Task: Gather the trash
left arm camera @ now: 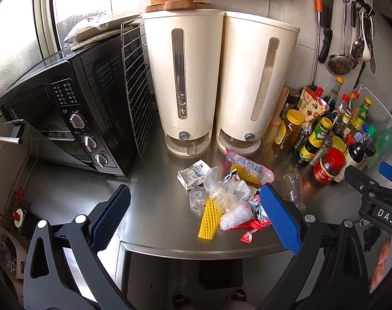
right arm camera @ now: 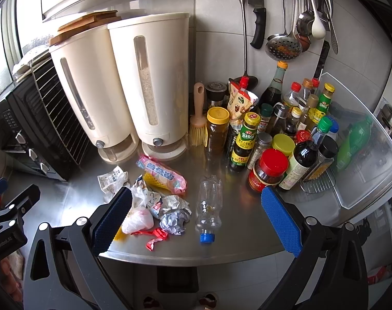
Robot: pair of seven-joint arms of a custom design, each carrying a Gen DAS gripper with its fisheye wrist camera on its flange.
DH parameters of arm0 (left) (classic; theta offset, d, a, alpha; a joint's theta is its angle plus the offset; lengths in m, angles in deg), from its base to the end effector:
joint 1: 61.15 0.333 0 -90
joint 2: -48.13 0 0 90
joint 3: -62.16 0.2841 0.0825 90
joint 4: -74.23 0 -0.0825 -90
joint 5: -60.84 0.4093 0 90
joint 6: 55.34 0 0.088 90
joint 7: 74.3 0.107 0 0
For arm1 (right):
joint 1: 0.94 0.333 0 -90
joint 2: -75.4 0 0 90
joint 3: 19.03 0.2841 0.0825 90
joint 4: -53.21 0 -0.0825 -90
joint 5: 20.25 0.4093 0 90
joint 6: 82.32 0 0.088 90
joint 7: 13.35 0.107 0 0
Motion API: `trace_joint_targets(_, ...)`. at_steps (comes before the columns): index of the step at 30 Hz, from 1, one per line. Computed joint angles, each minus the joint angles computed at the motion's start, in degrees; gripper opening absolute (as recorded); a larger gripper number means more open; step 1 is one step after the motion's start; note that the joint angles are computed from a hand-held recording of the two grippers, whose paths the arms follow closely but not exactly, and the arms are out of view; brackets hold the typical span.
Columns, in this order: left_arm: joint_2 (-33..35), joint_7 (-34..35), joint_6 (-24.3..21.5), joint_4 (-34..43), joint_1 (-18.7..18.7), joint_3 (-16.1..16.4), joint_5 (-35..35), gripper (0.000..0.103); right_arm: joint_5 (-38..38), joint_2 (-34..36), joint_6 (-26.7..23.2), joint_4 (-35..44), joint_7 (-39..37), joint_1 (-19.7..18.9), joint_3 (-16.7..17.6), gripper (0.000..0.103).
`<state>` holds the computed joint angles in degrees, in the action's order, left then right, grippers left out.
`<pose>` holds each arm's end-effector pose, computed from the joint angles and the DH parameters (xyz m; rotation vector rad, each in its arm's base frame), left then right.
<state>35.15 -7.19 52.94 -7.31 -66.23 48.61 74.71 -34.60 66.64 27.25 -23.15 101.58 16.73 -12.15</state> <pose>0.4775 -0.1666 0.8279 -1.8330 1.7131 -0.6586 0.4785 0.2085 0.8396 -1.7421 1.7553 -0.6631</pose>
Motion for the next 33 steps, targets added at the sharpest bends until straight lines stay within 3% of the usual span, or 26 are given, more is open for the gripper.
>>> trace_joint_targets(25, 0.12, -0.08, -0.23, 0.66, -0.21, -0.14, 0.85, 0.095, -0.04, -0.09, 0.36, -0.22, -0.29, -0.08, 0.00, 0.100)
trace_joint_targets(33, -2.17, 0.92, 2.65, -4.52, 0.09, 1.56, -3.83, 0.095, 1.90, -2.58, 4.21, -5.90, -0.63, -0.75, -0.75, 0.100)
